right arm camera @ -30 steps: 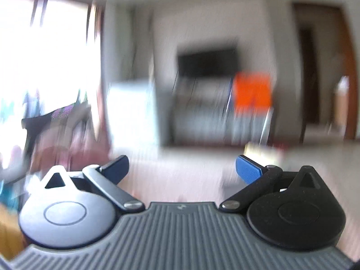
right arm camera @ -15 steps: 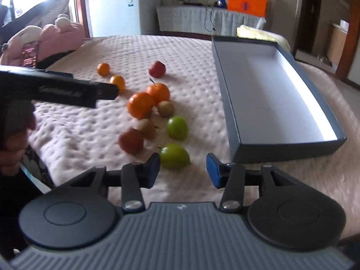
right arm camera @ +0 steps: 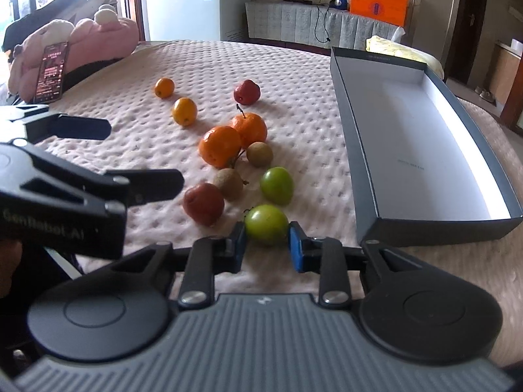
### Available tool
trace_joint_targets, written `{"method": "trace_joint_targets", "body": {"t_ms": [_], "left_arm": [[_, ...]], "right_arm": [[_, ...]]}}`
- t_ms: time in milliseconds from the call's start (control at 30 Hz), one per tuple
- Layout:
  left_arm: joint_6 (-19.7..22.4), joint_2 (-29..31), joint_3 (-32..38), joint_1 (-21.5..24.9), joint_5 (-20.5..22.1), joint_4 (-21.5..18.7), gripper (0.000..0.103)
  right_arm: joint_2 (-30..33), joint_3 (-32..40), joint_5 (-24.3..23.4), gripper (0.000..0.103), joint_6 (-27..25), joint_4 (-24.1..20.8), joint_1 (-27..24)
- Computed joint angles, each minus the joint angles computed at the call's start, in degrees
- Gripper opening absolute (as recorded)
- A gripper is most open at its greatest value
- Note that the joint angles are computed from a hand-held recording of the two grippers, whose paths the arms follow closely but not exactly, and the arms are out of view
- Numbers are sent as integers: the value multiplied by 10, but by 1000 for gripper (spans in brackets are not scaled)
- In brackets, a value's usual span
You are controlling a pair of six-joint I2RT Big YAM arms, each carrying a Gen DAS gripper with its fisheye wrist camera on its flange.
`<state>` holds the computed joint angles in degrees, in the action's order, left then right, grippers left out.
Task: Organize fruits
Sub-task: 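Close the right gripper on a green lime while the left gripper grasps a red-orange fruit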
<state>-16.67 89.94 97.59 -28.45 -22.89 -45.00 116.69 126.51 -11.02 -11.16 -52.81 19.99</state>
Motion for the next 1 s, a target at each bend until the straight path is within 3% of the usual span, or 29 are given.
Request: {"method": "trace_joint_targets", "body": {"t_ms": [333, 467, 533, 733, 800, 1000], "left_arm": [[14, 19, 16, -4, 56, 6, 103], [0, 34, 35, 0, 72, -13, 78], [-6, 44, 48, 1, 72, -31, 72], [-1, 50, 52, 1, 87, -29, 55], [-5, 53, 57, 3, 104, -33, 40], [-37, 63, 72, 10, 135, -50, 38]], "right_arm": [[-16, -24, 1, 31, -18, 0, -9], [-13, -18, -4, 31, -11, -5, -11], [-16, -26, -2, 31, -16, 3, -11], [-17, -28, -8, 31, -19, 6, -13], [-19, -31, -6, 31, -20, 9, -12], [-19, -31, 7, 31, -26, 11, -8]]}}
